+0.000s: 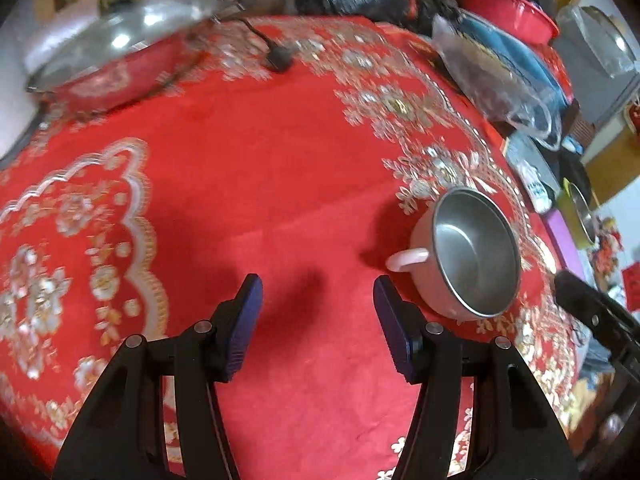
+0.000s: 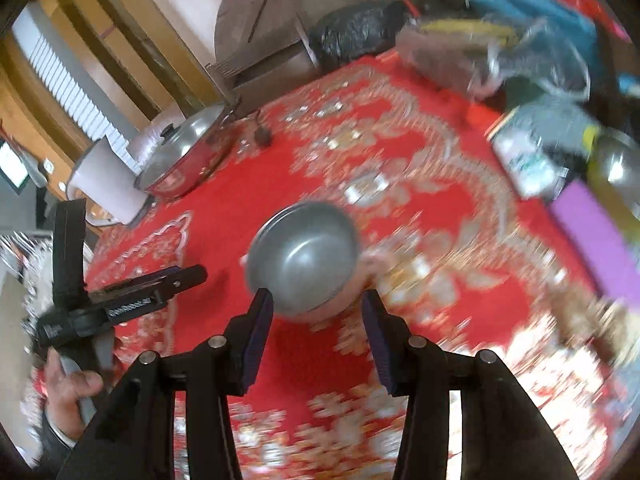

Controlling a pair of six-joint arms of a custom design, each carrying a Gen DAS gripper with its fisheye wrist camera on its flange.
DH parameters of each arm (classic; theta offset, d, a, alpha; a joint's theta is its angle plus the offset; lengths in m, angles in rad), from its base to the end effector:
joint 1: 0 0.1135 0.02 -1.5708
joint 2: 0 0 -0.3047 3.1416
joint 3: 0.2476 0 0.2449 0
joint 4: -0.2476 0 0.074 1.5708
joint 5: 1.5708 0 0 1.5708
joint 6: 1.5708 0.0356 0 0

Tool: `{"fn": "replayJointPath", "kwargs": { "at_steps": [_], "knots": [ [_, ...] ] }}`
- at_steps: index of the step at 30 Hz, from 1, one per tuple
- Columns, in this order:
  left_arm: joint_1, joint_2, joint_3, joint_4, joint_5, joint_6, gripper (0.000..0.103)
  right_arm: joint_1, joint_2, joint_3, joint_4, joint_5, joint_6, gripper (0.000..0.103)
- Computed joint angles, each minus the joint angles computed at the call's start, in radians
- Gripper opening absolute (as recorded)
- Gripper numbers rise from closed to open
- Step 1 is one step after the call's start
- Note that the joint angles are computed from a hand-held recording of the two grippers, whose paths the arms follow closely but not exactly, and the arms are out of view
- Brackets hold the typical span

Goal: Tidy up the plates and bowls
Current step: 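Move the right tool toward the small steel pot with white handle, then close the right tool on the steel pot's rim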

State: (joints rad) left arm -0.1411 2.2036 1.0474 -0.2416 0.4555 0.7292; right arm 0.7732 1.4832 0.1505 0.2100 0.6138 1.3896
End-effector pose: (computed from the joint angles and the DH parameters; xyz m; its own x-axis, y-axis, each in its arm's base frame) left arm 0.3631 -0.0674 0.0617 -0.5932 0.6886 -0.4171 0.7999 0.5628 -0.2085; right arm 0.1233 0.0917 0.1075 -0.5022 0.6335 -0.5887 0.5638 0.7560 0.3326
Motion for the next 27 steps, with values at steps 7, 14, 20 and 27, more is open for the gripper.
{"fn": "replayJointPath", "kwargs": {
  "at_steps": [7, 14, 20, 27],
  "knots": [
    [-0.055, 0.058, 0.072, -0.072, -0.021, 0.098, 0.058, -0.159, 0.053, -0.096, 0.195, -0.11, -0.254, 0.046],
    [-0.077, 0.099, 0.164, -0.182, -0.003, 0.147, 0.058, -0.264, 0.103, -0.121, 0.311, -0.18, -0.44, 0.046],
    [-0.067, 0.114, 0.246, -0.327, 0.043, 0.149, 0.058, -0.314, 0.148, -0.107, 0.35, -0.21, -0.486, 0.046],
    [-0.089, 0.098, 0.262, -0.362, 0.061, 0.083, 0.058, -0.305, 0.093, -0.037, 0.205, -0.194, -0.46, 0.046]
  ]
}}
